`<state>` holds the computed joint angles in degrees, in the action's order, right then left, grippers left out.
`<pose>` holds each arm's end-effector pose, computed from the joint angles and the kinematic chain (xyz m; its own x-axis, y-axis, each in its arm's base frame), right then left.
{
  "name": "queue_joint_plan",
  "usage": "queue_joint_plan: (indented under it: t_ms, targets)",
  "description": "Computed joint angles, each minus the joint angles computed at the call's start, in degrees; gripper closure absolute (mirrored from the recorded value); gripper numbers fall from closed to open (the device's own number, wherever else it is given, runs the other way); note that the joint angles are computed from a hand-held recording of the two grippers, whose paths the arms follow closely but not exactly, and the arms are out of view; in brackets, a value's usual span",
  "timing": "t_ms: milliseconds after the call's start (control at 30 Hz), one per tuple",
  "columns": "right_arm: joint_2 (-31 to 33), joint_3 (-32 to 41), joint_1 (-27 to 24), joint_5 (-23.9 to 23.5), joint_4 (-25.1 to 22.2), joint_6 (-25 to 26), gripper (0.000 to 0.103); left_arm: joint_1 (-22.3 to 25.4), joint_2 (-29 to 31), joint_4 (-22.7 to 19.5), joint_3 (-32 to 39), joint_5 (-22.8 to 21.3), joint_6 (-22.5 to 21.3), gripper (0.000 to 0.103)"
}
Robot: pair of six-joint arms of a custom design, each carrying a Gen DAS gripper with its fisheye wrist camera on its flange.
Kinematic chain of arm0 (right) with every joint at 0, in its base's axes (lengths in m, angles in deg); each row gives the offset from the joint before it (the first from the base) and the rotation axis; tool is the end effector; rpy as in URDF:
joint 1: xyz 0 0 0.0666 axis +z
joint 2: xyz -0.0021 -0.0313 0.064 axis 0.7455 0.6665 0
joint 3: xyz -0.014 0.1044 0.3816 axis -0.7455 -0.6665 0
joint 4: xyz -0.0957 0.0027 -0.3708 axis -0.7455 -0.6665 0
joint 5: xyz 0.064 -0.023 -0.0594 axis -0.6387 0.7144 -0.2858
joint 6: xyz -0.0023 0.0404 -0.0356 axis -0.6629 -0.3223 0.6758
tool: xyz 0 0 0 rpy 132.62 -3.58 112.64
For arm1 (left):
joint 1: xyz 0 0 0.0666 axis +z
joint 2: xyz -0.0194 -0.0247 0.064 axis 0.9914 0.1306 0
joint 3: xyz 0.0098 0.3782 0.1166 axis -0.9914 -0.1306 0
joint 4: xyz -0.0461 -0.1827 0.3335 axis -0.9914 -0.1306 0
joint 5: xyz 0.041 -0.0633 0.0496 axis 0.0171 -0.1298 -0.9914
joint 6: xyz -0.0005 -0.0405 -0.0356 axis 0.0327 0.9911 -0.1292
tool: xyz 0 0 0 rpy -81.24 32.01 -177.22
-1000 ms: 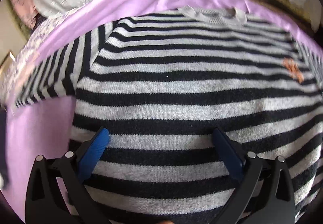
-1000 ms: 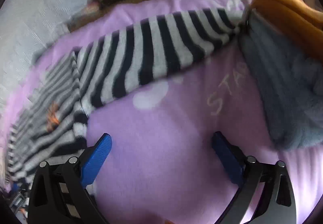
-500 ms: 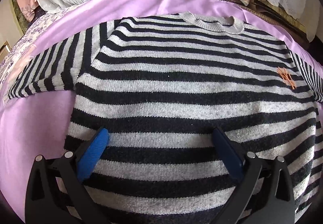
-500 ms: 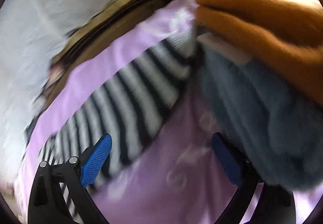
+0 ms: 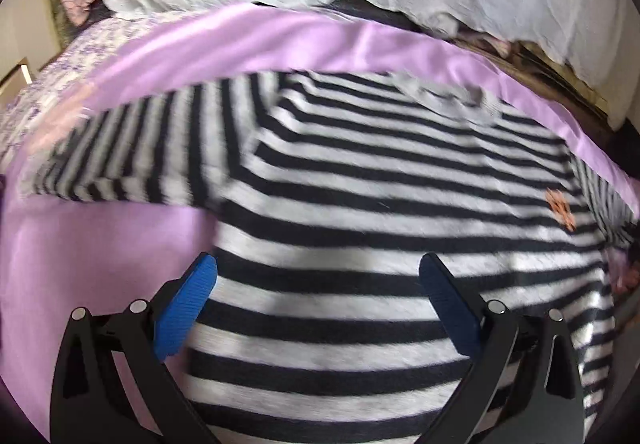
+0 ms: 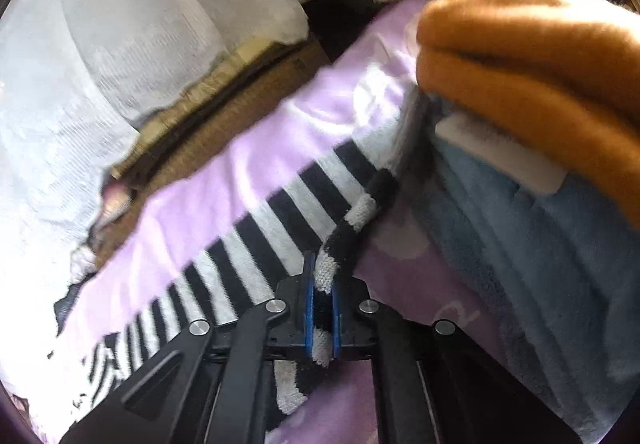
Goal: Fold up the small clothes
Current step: 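Grasp a sleeve cuff with the right tool and fold it across the body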
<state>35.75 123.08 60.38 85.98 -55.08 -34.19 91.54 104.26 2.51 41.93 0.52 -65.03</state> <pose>0.6085 0.1071 0.3417 -0.0197 0.6784 -0.7344 0.7188 0.5202 0.4612 0.6629 0.0988 0.3774 -0.7824 -0.0182 -0.6225 0.0318 0.9971 -0.0691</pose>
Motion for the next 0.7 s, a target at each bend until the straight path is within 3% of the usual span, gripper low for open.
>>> queue_joint_plan:
  t_ms: [167, 333, 467, 567, 700]
  targets:
    - [-2.9, -2.6, 1.9, -1.1, 12.9, 11.8, 0.096, 2.1, 3.5, -3.1, 6.3, -3.4, 2.0, 0.004]
    - [-3.5, -1.3, 4.3, -5.5, 15.8, 22.0, 0.096, 5.0, 8.0, -8.2, 14.1, -2.2, 7.5, 0.004]
    - [0.4, 6.8, 8.6, -7.3, 13.6, 32.7, 0.096, 5.5, 9.1, -9.3, 15.7, -2.1, 8.8, 0.004]
    - [6.0, 16.9, 12.8, -8.7, 8.1, 40.3, 0.096, 5.2, 8.9, -9.2, 15.3, -2.4, 8.0, 0.004]
    - [14.7, 30.7, 16.7, -14.5, -1.8, 43.3, 0.096, 5.0, 8.3, -8.5, 14.2, -2.3, 7.2, 0.004]
